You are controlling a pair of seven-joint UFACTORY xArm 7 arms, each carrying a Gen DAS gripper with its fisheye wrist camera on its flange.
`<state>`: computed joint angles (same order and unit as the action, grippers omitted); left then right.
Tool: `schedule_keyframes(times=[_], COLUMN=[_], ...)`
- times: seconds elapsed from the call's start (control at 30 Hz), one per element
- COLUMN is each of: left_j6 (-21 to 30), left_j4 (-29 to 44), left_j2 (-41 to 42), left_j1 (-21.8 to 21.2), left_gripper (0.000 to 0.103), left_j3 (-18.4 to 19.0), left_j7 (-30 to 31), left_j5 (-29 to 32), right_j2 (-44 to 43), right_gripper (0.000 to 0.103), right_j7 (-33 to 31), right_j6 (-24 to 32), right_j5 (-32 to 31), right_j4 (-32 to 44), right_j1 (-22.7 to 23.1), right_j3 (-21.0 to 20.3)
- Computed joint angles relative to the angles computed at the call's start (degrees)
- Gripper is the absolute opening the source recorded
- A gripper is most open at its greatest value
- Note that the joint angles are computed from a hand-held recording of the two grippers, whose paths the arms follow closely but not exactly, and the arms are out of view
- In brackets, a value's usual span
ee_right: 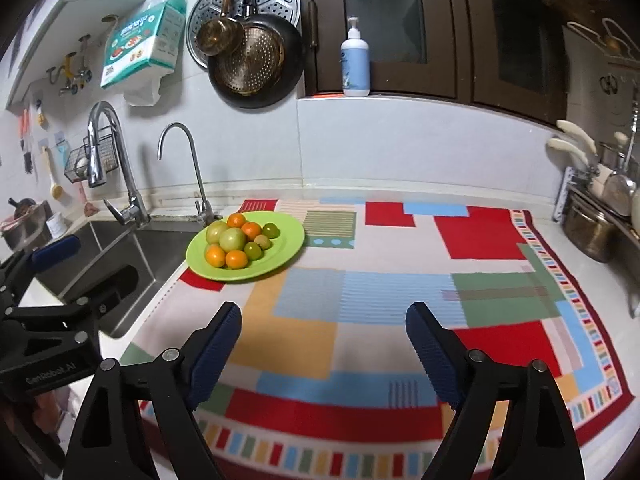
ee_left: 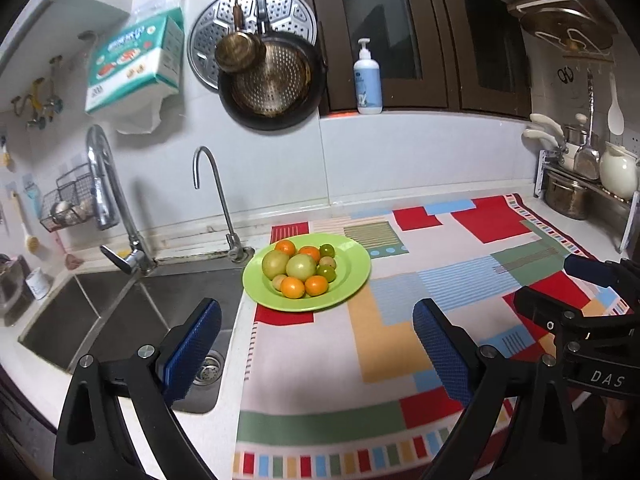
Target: Organize fruits
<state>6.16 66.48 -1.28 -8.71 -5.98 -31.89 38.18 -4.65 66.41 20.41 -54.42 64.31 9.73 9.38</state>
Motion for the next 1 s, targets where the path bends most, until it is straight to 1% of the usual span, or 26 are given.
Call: schedule_keyframes(times=[0.13,0.23,0.37,0.5,0.67,1.0], left_j6=[-0.16,-1.03,-2.08,-2.75,-3.23,-3.64], left_j4=[-3.56,-6.34,-9.58,-12.54,-15.19,-17.94], left_j2=[-4.24,-7.2,-10.61,-13.71,-16.56,-19.76], left_j1=[1.24,3.19,5.66,6.89,7.53,8.45], left_gripper=[0.101,0.103,0.103,0.103,0.103,0.103], left_j3=[-1.6,-3.76,-6.49,-8.16,-9.39,-11.2], left_j7=[-4.38,-5.73,-5.2,-2.65,1.09,7.66], left_j5=[3.62,4.11,2.48,-1.48,-6.6,-14.74], right_j2=[-5.18,-8.87,-13.44,-17.52,-21.15,-25.48], right_gripper=[0.085,0.085,0.085,0.085,0.085,0.086], right_j7=[0.77,0.66,0.33,-0.2,-1.73,-4.83], right_j6=[-0.53,-0.83,-1.09,-1.02,-1.42,-2.31], right_j5=[0.35,1.53,3.13,4.77,8.01,13.55], right_j4=[-4.99,-8.15,-11.75,-14.66,-17.12,-19.76], right_j1=[-0.87,-2.4,-4.7,-7.03,-9.48,-13.37], right_j3=[0.83,2.37,4.74,7.36,10.18,14.4])
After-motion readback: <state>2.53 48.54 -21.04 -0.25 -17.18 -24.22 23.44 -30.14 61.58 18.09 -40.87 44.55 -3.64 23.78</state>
